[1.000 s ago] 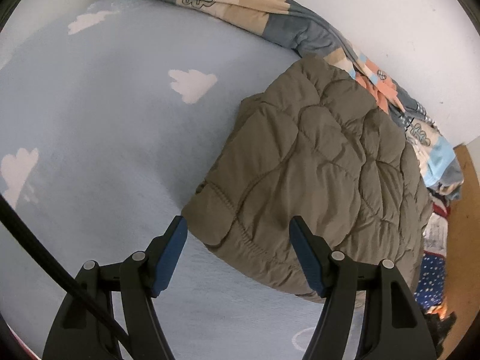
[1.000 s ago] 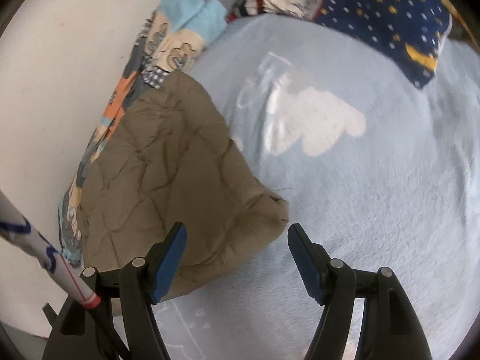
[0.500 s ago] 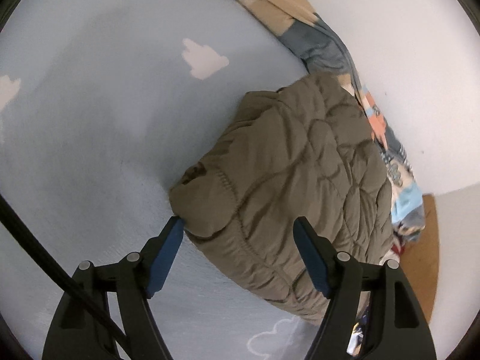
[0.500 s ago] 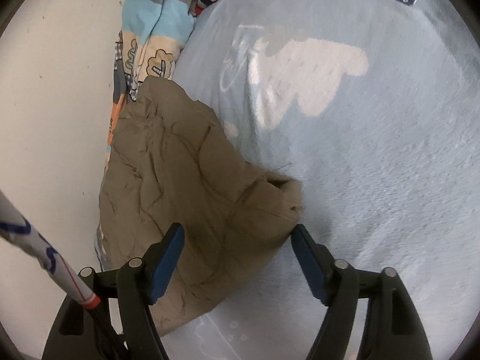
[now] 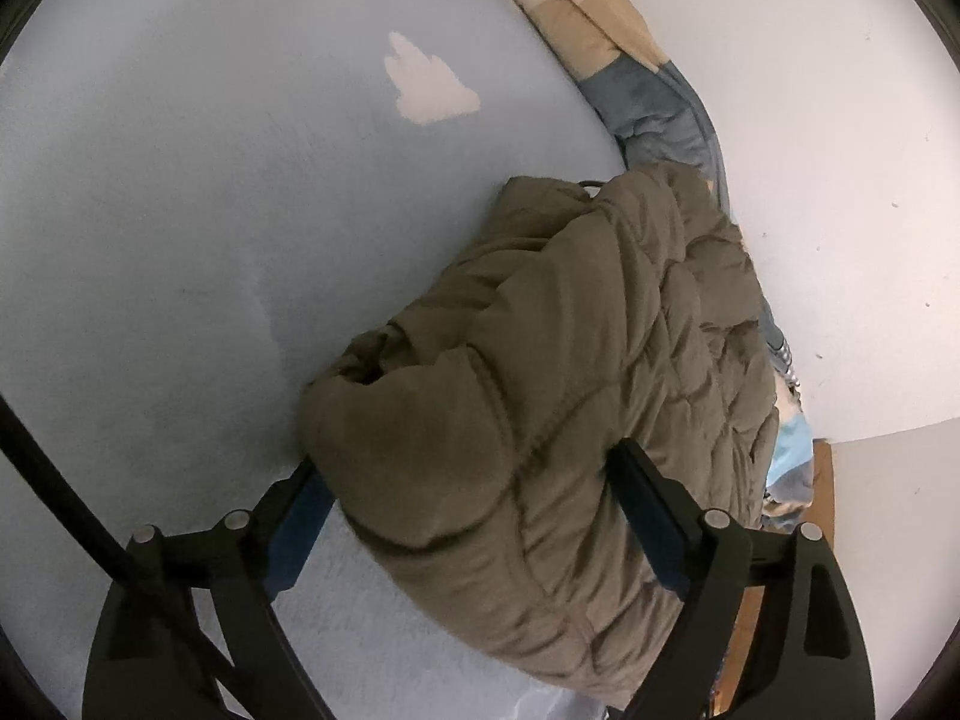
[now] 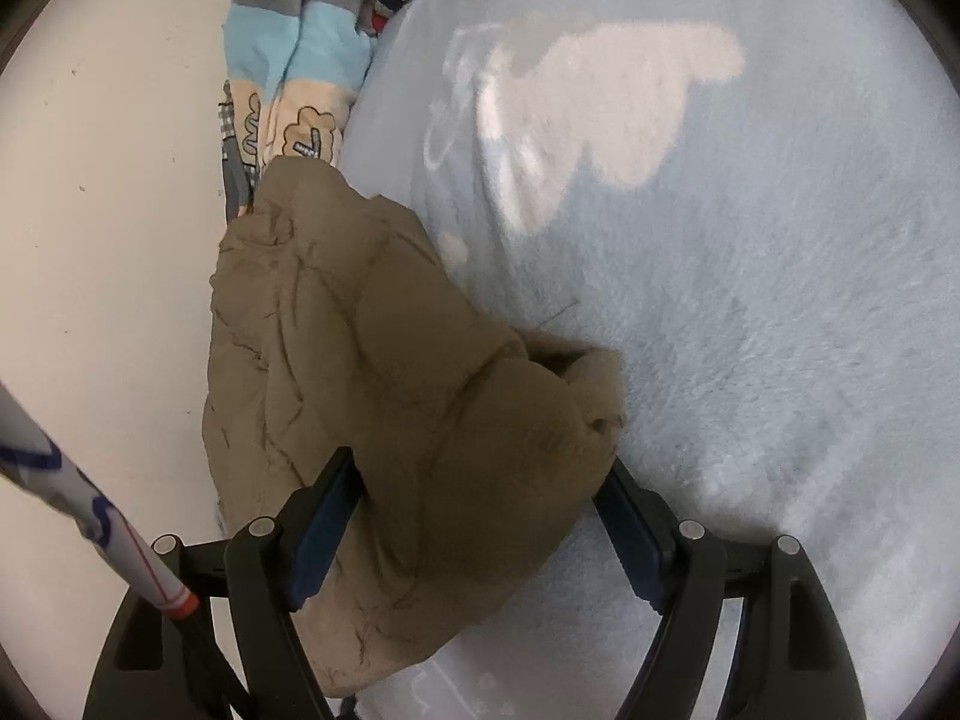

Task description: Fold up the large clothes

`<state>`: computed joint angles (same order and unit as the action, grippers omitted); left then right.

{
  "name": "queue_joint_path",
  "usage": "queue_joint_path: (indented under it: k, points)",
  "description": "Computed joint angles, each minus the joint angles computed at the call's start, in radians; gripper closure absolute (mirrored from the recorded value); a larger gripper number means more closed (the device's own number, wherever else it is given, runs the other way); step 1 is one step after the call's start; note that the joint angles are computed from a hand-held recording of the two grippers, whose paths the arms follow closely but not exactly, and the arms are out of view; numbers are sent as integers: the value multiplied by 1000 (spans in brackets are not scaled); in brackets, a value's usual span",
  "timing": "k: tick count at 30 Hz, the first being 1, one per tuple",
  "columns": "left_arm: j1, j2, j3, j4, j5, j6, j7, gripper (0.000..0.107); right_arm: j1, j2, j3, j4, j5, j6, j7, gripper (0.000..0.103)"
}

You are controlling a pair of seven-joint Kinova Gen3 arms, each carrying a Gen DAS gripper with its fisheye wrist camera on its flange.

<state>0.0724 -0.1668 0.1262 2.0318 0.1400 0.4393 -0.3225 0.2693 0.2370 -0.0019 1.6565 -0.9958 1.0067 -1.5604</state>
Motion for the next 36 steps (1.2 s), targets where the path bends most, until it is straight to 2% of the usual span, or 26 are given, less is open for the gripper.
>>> queue_joint_path:
  k: [2, 3, 5, 8, 11, 12, 15, 17, 20, 23, 25, 30, 36]
  points:
    - [-19, 1, 19, -14, -18, 22, -14, 19, 55, 26, -64, -6, -17, -4, 36, 21]
    - [-49, 7, 56, -40, -51, 58, -10, 22, 89, 34, -106, -14, -7, -7, 39, 23]
    - [-118, 18, 148, -97, -133, 139, 2, 38, 100, 31, -144, -45, 56, -21, 8, 42]
    - [-205, 40, 287, -185, -255, 261, 3, 51, -9, 6, -76, -101, 178, -27, -14, 58]
    - [-264, 76, 419, -270, -377, 383, 44, 55, -148, -30, 12, -138, 300, -50, 0, 65]
    - [-258, 90, 440, -297, -418, 424, 63, 56, -195, -40, 41, -149, 341, -56, -10, 65]
    - [-146, 129, 411, -362, -540, 524, 102, 59, -314, -60, 115, -187, 463, -52, -54, 67]
    - [-53, 146, 375, -389, -616, 579, 132, 62, -317, -71, 84, -200, 538, -61, -85, 69]
    - [86, 162, 296, -433, -694, 647, 140, 64, -275, -96, -16, -212, 646, -87, -106, 71]
    - [225, 156, 182, -452, -712, 678, 144, 65, -296, -127, -26, -210, 705, -105, -100, 72]
    - [294, 143, 119, -454, -715, 684, 142, 65, -299, -141, -24, -205, 707, -111, -89, 72]
    - [298, 111, 127, -477, -706, 714, 122, 66, -293, -172, -14, -218, 692, -77, -53, 72]
    - [311, 52, 193, -485, -711, 781, 156, 66, -277, -241, 12, -216, 640, -16, 2, 72]
